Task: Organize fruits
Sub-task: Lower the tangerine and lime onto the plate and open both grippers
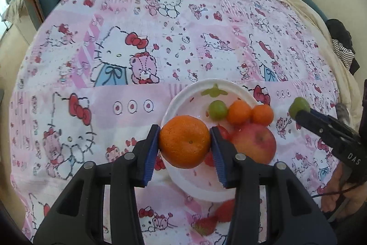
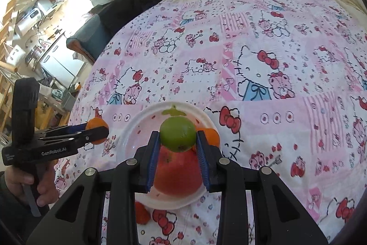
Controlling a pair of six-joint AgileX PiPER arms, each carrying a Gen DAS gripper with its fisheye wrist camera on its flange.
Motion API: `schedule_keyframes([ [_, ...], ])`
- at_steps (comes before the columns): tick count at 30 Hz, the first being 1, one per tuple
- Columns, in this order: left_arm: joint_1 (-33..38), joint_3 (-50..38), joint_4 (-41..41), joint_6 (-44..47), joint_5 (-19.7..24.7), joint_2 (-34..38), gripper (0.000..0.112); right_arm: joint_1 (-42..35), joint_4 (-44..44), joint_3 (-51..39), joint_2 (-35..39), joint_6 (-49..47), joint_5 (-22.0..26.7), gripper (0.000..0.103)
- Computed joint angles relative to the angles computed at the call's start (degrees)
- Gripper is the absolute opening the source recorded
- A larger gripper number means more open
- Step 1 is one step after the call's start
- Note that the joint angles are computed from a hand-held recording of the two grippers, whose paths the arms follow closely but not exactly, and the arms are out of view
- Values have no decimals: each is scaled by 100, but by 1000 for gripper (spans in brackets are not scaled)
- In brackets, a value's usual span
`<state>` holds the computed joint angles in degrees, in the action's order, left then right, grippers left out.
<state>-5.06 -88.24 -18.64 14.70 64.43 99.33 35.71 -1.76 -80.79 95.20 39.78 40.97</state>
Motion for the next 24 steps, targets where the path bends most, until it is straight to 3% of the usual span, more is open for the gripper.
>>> schedule_keyframes([
  [13,-302,-172,139,66,-47,528,40,-346,1263,-520,994,-1066,-41,34],
  [21,-370,-57,177,81,-55,620,40,-264,1403,-901,1379,-1247,237,34],
  [24,-362,-7,184,71,-80,614,40,-277,1483,-772,1316,-1261,108,36],
])
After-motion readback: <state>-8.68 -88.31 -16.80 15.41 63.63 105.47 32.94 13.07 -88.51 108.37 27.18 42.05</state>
